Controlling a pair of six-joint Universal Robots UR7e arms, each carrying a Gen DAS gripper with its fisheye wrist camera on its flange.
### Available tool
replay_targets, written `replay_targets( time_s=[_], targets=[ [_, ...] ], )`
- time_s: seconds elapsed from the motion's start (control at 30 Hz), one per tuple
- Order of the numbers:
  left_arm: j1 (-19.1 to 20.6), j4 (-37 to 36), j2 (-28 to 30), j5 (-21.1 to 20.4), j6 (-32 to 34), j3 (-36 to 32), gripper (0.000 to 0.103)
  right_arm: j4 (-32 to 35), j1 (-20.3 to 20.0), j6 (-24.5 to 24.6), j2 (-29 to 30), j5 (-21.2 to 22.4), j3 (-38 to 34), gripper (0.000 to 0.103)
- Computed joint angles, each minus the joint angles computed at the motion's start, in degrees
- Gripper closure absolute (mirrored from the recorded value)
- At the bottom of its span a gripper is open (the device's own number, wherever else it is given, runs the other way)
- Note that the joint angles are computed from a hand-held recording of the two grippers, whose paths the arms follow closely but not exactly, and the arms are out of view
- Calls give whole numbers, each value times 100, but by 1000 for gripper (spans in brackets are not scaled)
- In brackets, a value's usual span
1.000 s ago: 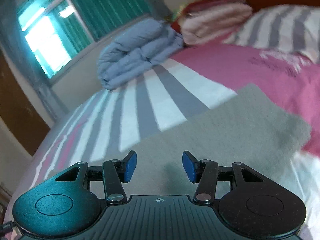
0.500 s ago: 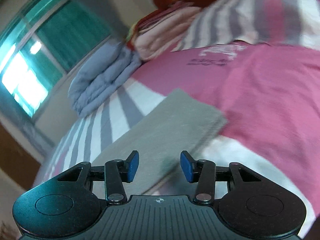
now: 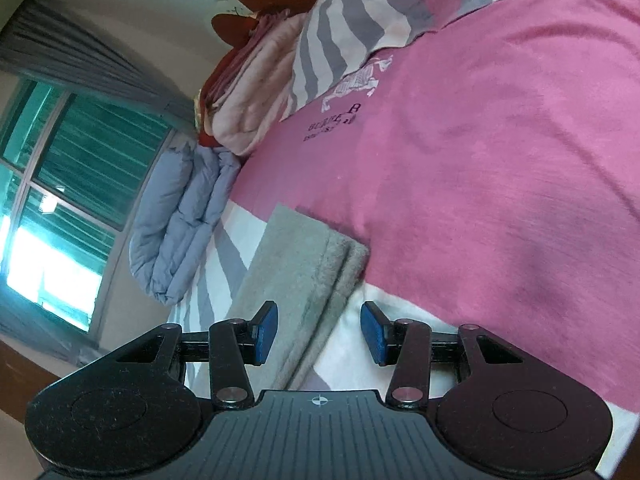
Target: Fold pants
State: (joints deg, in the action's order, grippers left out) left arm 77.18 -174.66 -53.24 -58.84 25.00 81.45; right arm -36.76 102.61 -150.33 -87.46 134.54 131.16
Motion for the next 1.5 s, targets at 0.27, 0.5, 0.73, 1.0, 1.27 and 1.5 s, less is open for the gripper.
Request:
replay_targets(
  time_s=[0.27, 0.5, 0.73, 1.0, 1.27, 1.5],
  targets=[
    [-12, -18, -1, 15, 4, 4, 6, 910, -313, -621, 481, -131, -811, 68],
    [19, 137, -29, -79, -128, -37, 6, 1060, -210, -548, 567, 41, -940, 90],
    [95, 55, -276, -402, -310, 199, 6, 552, 693, -2005, 936, 808, -1487, 91],
    [150, -572, -649, -88, 289, 622, 6, 585, 1397, -3438, 1932, 691, -2729, 90],
    [373, -333, -962, -261, 96, 668, 6, 1557, 1614, -3531, 3543, 43, -4421, 90],
    [416, -49, -1052, -318, -114, 609, 6, 3303, 1519, -2448, 5267, -784, -6031, 90]
  ],
)
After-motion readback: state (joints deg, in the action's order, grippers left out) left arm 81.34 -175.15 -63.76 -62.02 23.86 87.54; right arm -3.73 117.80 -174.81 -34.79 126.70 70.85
